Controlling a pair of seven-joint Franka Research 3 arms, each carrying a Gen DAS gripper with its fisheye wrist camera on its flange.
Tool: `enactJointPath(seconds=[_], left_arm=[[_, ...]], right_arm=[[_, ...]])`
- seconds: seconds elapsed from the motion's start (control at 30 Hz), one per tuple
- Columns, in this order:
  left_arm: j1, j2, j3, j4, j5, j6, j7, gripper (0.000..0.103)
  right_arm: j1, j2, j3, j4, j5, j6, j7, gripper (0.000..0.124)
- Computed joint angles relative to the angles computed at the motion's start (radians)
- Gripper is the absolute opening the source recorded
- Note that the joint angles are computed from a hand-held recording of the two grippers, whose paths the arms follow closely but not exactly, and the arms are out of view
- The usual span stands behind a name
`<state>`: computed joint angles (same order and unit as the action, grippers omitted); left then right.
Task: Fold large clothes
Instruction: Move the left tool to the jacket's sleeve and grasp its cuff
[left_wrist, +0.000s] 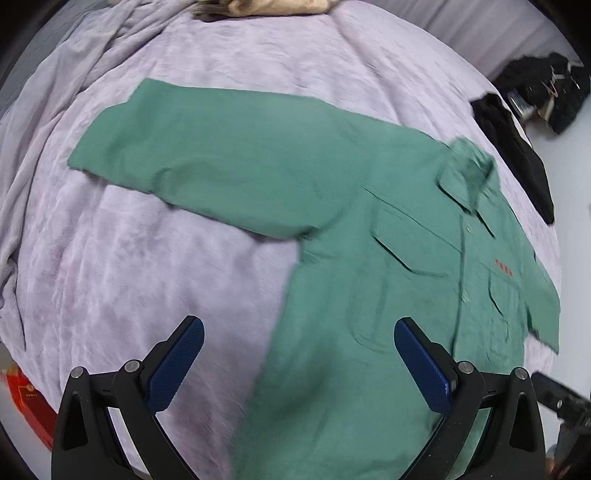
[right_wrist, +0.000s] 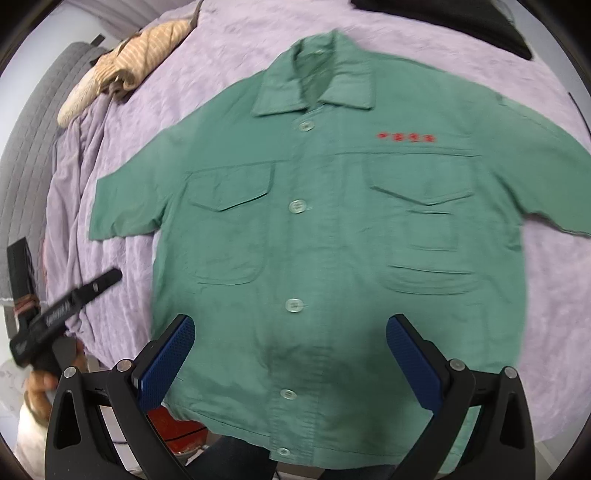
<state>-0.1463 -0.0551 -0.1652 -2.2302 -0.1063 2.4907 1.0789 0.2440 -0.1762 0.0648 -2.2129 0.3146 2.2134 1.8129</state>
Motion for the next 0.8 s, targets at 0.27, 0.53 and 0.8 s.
enactJointPath(seconds=[0.27,0.53,0.8], left_arm=[[0.175,0.163,0.097,-0.009,-0.033,0.281,0.049,0.103],[0.37,0.334,-0.01,0.083,-0.259,0.39,0.17,0.087],[0.459,0.34,-0.174,0.158,-0.518,0.444,0.472,0.008]], right_arm=[[0.081,0.204,0.048,0.108,0.031,0.048,0.023,0.103],[0.129,0.318,0.051,0.187,0.018,0.057,0.074,0.103],[0.124,0.282,0.045,0.134,0.053,0.092,0.061,0.103]])
